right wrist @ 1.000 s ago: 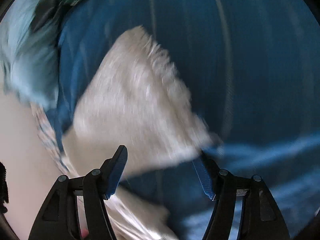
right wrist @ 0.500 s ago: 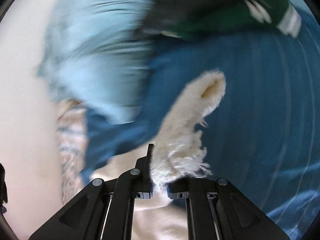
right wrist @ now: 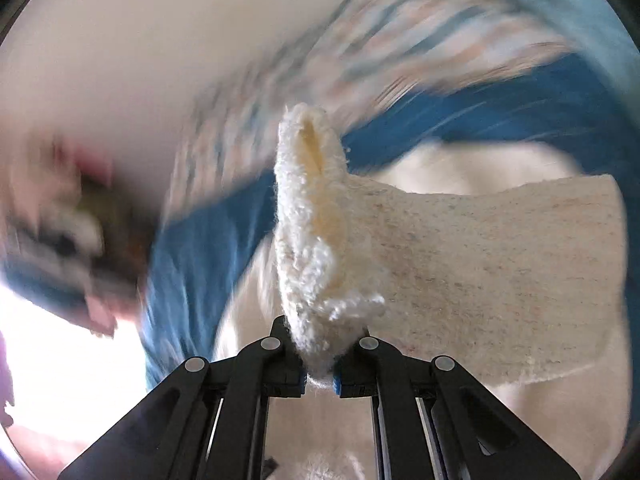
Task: Fold large clothes
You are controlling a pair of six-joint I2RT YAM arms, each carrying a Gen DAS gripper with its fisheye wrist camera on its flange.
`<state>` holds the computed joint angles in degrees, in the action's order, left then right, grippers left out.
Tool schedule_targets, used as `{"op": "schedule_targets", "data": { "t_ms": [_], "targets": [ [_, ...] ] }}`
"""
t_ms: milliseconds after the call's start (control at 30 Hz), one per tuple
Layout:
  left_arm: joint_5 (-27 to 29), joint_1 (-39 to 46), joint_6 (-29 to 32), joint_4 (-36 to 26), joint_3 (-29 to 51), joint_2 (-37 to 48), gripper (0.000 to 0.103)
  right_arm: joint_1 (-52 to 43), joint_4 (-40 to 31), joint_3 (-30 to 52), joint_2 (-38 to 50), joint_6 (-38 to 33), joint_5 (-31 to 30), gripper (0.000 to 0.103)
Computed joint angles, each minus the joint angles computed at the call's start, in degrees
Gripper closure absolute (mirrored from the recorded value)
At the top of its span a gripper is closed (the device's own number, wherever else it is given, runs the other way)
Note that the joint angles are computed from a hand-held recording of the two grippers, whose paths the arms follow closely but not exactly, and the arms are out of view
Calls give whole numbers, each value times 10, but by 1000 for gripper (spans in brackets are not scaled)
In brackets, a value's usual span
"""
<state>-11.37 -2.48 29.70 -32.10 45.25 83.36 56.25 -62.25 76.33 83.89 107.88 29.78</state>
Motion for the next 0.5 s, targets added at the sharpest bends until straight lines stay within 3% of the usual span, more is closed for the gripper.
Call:
{"op": "schedule_targets", "data": {
  "t_ms": [33,67,100,200,267,300,333,400,500],
  "targets": [
    [7,18,17,-2,8,10,0,-29,46,10,45,-62,-35,94],
    [14,38,35,-5,18,19,0,-70,103,29,113,-146,-109,94],
    [22,61,55,-10,29,28,0,-93,118,60,180,-183,-161,93],
    [43,124,103,-49,63,38,0,-115,146,116,302,-237,-272,73],
    [62,169,128,-89,86,36,0,-94,217,58,262,-204,-257,42],
    [73,199,142,-116,101,37,0,-86,262,8,216,-179,-246,34],
    [86,234,153,-145,123,46,0,-77,287,-24,182,-159,-235,29],
    [117,306,158,-210,178,84,0,-35,307,-93,88,-100,-185,29],
    [146,392,109,-297,259,184,0,85,203,-67,57,39,-115,29]
  ]
}}
